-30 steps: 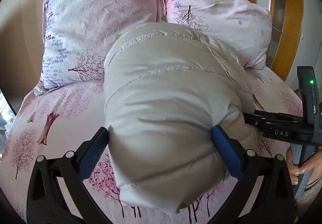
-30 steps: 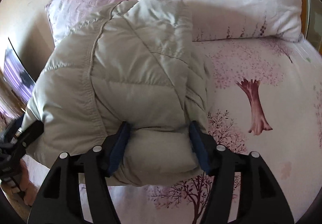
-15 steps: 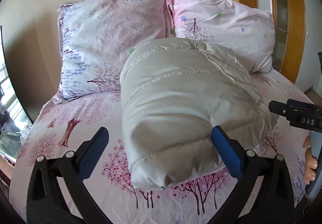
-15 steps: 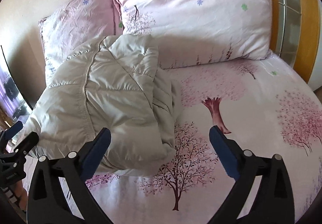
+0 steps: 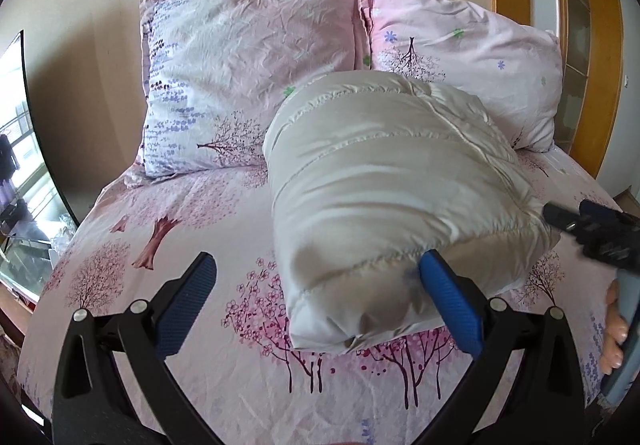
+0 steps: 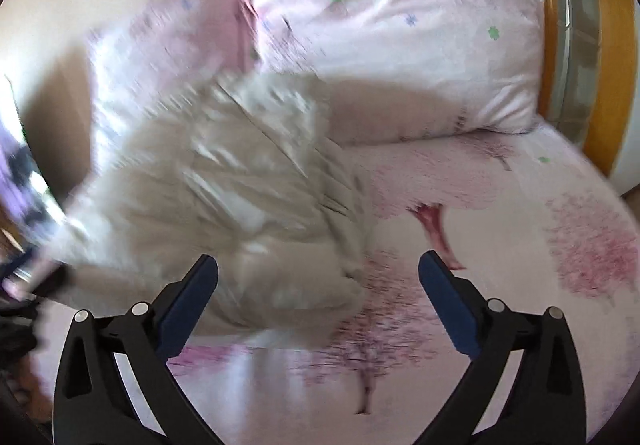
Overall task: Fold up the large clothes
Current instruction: 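Open both grippers and release the folded jacket on the bed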
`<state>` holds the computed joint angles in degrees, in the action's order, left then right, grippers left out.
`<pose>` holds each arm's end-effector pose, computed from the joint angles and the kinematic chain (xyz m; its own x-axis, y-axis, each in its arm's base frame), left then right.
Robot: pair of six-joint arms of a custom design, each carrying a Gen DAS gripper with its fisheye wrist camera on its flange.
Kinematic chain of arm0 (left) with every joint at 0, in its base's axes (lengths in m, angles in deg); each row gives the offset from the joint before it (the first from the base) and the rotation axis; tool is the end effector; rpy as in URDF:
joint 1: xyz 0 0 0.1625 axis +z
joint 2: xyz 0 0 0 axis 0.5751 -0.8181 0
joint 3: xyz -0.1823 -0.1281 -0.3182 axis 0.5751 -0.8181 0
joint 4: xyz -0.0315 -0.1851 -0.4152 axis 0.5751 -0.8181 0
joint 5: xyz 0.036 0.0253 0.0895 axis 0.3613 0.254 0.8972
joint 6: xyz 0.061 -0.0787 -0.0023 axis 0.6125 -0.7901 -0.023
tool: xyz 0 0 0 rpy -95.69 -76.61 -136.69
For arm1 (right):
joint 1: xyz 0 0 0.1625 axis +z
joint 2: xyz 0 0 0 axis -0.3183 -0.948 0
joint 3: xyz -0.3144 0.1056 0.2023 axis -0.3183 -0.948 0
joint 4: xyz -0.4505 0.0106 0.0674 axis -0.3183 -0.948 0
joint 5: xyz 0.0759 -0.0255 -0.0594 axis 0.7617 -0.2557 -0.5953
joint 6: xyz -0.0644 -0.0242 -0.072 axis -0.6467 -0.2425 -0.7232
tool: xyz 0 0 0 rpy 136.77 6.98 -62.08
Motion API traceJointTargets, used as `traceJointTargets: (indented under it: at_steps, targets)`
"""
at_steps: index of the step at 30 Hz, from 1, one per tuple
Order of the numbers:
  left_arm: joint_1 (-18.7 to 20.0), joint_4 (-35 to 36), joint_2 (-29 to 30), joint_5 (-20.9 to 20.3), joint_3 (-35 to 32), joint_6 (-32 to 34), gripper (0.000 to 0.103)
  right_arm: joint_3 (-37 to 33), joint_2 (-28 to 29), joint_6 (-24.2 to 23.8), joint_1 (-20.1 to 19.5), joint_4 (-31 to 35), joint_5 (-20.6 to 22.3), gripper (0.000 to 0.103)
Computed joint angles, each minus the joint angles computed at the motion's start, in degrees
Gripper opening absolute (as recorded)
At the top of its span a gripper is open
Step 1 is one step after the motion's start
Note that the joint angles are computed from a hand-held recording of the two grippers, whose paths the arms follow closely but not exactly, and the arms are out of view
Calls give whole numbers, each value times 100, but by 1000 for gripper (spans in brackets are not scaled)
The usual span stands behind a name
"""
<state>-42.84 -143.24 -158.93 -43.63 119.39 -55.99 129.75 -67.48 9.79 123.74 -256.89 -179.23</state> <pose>-0.2900 -0.1714 0.1848 -0.6720 -0.0952 -0.7344 0.5783 0.5519 -0.6008 0.1751 -0.2974 0.2178 -0.7411 -0.2402 0.6270 -0.6329 0.5616 -0.5330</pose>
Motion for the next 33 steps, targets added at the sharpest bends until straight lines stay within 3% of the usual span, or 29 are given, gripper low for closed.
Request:
traceJointTargets:
  at_steps: [2,6,9,12,16,18,21,23,25,27,29,31,33]
  targets:
    - [-7,-30,-87,-57,26,33,101,-170,446,-44,40,-60,-398,101]
    - [-109,136,-220,-209,38,-98,101,-190,614,-158,-11,-234,-343,101]
    - [-328,435,-389,-365,73,-348,101,67,186,-295,-62,-619,62,102]
    - [-508,725,-544,-552,100,-624,101,219,-490,-96,-244,-202,483,102]
    - [-615,904,-739,-722,159,-841,101,291,-920,4,-330,243,713,102]
    - [-641,926,-746,-768,169,-896,101,267,-668,-111,-183,6,469,102]
    - [-656,908,-694,-793,165,-910,101,-102,458,-328,102,-616,-578,102]
    - [-713,855,-736,-815,195,-902,101,-243,823,-411,-16,-592,-665,102]
    - [-792,872,-765,-894,208,-958,101,-243,839,-373,-22,-626,-673,102]
    - [-911,1000,-768,-1017,204,-1101,101,-113,693,-480,14,-917,-542,102]
    - [-999,1056,-802,-1121,214,-1191,101,118,208,-530,-55,-922,-138,102]
    - [-1103,1020,-930,-1272,266,-1243,101,315,-553,-412,-168,-284,287,102]
    - [-1206,972,-1050,-1373,324,-1295,101,409,-1124,-310,-204,382,445,102]
